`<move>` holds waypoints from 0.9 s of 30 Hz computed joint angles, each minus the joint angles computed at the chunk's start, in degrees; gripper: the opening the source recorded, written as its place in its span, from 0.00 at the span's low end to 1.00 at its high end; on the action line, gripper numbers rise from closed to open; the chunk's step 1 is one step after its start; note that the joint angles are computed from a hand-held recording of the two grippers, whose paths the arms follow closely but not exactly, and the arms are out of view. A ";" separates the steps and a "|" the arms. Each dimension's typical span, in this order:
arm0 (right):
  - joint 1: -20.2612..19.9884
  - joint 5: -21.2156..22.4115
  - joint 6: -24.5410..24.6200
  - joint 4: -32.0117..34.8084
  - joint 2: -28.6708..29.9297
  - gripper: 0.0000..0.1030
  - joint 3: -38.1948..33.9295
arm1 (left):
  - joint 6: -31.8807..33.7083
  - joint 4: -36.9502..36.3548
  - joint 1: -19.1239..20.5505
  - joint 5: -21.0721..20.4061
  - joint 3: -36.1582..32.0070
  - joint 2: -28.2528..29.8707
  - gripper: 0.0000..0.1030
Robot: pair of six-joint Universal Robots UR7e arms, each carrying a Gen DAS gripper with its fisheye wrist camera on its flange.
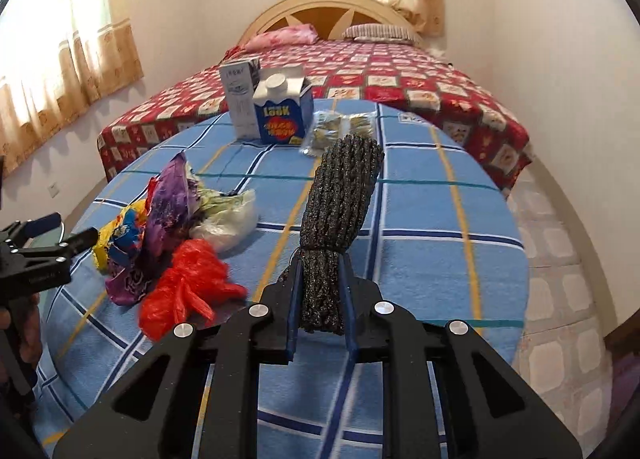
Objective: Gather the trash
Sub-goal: 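Grasp the black mesh net with the right gripper while the left reaches the yellow bag, then grasp the yellow plastic bag with the left gripper while the right lifts the black net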
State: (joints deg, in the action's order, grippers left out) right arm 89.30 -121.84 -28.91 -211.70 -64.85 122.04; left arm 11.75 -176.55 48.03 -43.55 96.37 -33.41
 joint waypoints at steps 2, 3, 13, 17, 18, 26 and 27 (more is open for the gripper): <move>-0.35 1.01 -0.77 -0.73 -0.05 0.18 0.12 | -0.98 3.40 0.53 -1.20 -1.01 0.47 0.72; -0.43 1.92 -1.22 -1.34 -0.03 0.18 0.43 | -1.78 5.14 0.83 -2.33 -1.24 0.30 0.59; 2.15 5.63 -4.19 -4.49 1.08 0.19 0.56 | 1.94 3.59 0.77 -7.39 3.64 -4.83 0.15; 4.71 6.38 -6.09 -3.74 2.60 0.19 -1.10 | 4.34 -0.54 0.70 -4.77 6.71 -8.05 0.16; 4.94 6.48 -6.25 -3.57 2.79 0.19 -1.33 | 4.71 -1.33 0.80 -3.99 7.30 -8.78 0.16; 8.40 7.67 -8.63 0.93 9.21 0.19 -8.04 | 6.60 -6.57 2.20 2.80 10.20 -12.57 0.16; 8.79 7.82 -8.90 1.61 10.26 0.19 -9.14 | 6.55 -6.86 2.52 3.28 10.26 -12.86 0.16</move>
State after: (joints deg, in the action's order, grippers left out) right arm 98.10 -114.01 -37.81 -210.09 -54.59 112.90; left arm 18.30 -183.41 50.55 -40.27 106.63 -46.27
